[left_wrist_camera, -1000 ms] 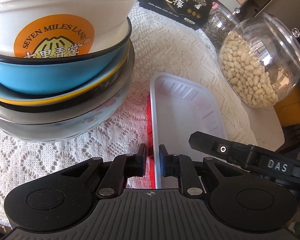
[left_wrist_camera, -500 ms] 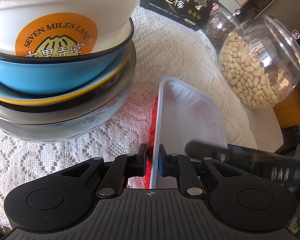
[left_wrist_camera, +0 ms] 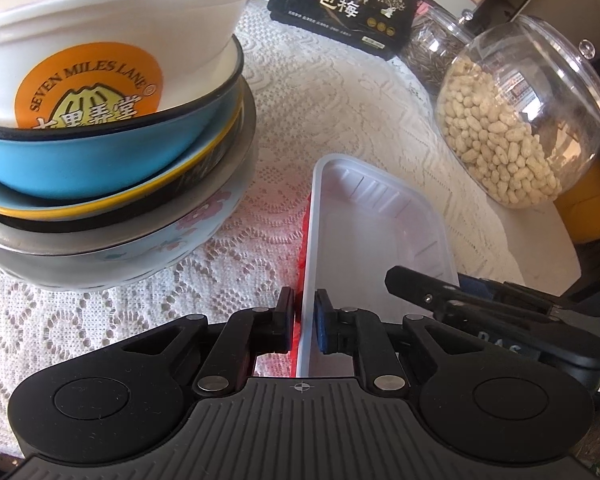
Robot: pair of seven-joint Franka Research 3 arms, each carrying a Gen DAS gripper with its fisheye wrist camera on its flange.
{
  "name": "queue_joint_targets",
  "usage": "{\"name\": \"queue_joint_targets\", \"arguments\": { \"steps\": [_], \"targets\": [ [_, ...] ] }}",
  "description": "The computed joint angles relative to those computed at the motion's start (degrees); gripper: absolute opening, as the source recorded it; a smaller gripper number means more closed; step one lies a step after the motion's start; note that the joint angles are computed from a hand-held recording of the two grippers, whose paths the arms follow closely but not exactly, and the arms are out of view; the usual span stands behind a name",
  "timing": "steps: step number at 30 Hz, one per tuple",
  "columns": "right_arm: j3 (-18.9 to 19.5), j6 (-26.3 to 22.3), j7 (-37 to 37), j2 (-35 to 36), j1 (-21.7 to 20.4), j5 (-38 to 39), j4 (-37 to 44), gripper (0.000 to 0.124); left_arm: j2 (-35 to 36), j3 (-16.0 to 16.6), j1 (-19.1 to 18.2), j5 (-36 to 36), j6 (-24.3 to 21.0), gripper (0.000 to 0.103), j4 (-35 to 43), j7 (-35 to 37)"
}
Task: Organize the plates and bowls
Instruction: 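Lift the red-and-white tray with both grippers and carry it over the stack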
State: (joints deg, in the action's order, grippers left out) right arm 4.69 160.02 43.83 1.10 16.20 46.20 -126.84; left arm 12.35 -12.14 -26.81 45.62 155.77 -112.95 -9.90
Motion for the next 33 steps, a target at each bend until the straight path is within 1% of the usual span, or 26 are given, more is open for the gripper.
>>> {"name": "queue_joint_targets", "arguments": {
  "steps": [2, 3, 5, 7, 11, 14, 18, 20, 24, 28, 31, 33],
  "targets": [
    [-0.13, -0.07, 1.43, 0.2, -0.06, -1.11, -0.06, 0.034, -0.01, 0.13, 0.12, 0.12, 1.02, 0.015, -0.22, -0.44],
    [-0.21, -0.41, 1.74, 0.3, -0.17, -1.0, 0.02, 0.032, -0.06, 0.23, 0.35, 0.09, 2.17, 0.02, -0.56, -0.68],
    [-0.33, -1.1, 2.03, 0.0, -0.43, -0.35, 0.02, 0.032, 0.08, -0.19, 0.98, -1.91, 2.86, 0.021, -0.45, 1.13],
    [-0.29, -0.63, 0.55, -0.94, -0.45, 1.5, -0.39, 0.032, 0.26, -0.37, 1.05, -3.15, 2.78, 0.021, 0.22, 3.02],
    [-0.82, 0.93, -5.11, -4.09, 0.23, 7.76, -0.99, 0.032, -0.83, 0.12, 0.21, -1.28, 2.77, 0.021, 1.0, 3.59],
    [-1.8, 0.82, -9.76, -6.77, 1.14, 12.86, -0.78, 0.032, -3.31, 0.1, 0.0, 0.82, 1.61, 0.021, 1.15, 2.96],
    [-2.99, -0.19, -16.47, -9.18, 2.87, 19.65, 1.35, 0.032, -8.25, -0.8, 0.19, 7.81, -3.95, 0.021, 1.66, -0.42],
    [-3.3, -1.8, -18.12, -9.4, 3.38, 21.91, 3.17, 0.032, -10.74, -1.81, 1.2, 10.27, -6.59, 0.021, 1.37, -1.19],
    [-2.48, -4.69, -18.24, -8.4, 4.21, 23.17, 6.69, 0.033, -15.81, -3.62, 4.15, 10.57, -10.07, 0.021, -1.48, -2.34],
    [-0.78, -5.92, -19.26, -6.44, 5.45, 22.99, 8.61, 0.034, -20.52, -4.43, 7.45, 7.92, -8.71, 0.021, -7.56, -5.64],
    [0.49, -6.96, -16.98, -4.6, 6.06, 20.53, 9.41, 0.034, -22.52, -5.02, 9.65, 6.57, -6.12, 0.021, -11.5, -7.54],
    [1.18, -7.53, -14.46, -2.6, 6.28, 18.09, 10.35, 0.034, -23.06, -5.25, 10.7, 4.9, -5.45, 0.021, -13.33, -7.47]
  ]
}}
